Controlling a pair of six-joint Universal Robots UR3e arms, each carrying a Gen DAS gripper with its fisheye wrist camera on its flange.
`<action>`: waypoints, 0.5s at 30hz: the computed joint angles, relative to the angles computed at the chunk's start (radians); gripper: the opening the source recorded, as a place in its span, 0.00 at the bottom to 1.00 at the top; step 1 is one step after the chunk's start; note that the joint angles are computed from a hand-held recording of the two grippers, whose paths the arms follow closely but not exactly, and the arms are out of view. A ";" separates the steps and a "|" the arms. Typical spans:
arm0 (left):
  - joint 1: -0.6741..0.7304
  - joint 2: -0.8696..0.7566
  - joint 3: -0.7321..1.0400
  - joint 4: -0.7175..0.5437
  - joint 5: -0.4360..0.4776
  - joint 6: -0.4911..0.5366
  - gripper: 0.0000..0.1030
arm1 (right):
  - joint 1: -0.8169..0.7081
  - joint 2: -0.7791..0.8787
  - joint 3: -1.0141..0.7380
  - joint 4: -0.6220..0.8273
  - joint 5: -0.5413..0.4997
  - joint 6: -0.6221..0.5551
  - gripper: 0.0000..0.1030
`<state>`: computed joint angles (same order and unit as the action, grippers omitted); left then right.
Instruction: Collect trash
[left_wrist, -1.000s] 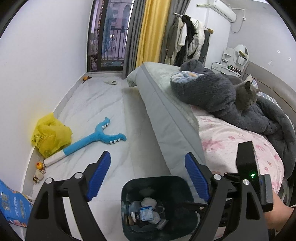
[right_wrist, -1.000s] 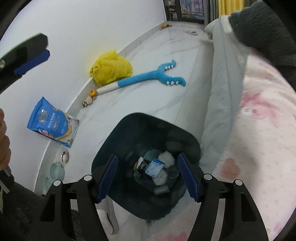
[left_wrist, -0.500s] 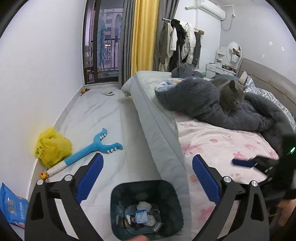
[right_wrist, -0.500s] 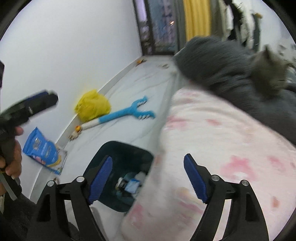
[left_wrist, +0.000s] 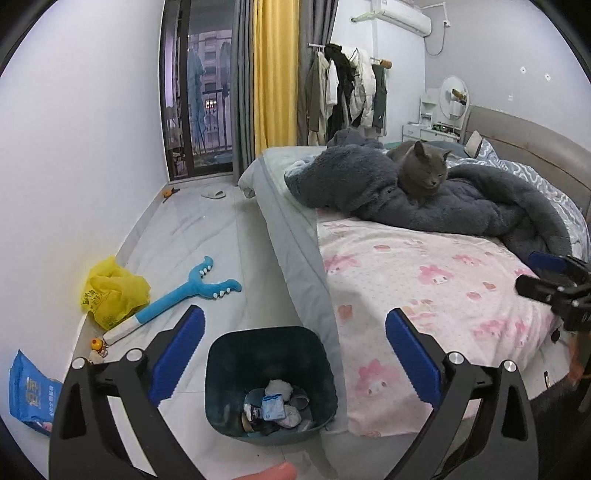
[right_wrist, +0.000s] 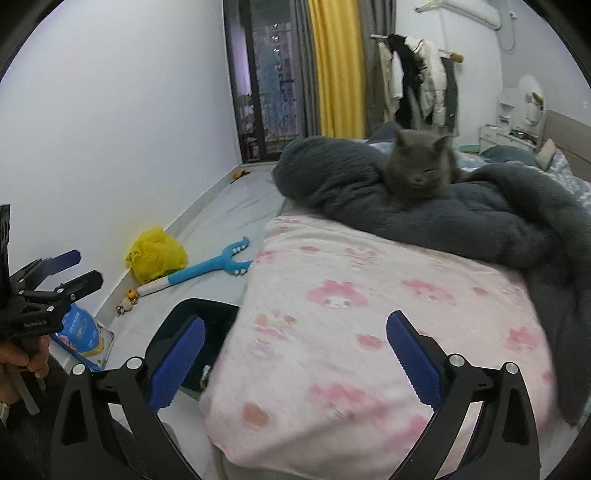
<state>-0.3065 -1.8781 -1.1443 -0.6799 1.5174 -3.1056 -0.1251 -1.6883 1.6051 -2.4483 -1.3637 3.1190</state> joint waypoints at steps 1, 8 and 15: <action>-0.005 0.011 -0.009 0.004 0.004 -0.003 0.97 | -0.024 -0.041 0.023 0.012 0.015 -0.001 0.97; -0.032 0.100 -0.073 0.015 0.023 0.010 0.97 | -0.181 -0.337 0.106 0.187 0.101 -0.076 0.97; -0.028 0.161 -0.191 0.078 0.004 0.005 0.97 | -0.537 -0.636 0.216 0.454 0.400 -0.257 0.97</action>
<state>-0.3344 -1.7171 -1.3356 -0.6016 1.5214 -3.1008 -0.6623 -2.3239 1.8213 -1.9938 -0.9635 2.8623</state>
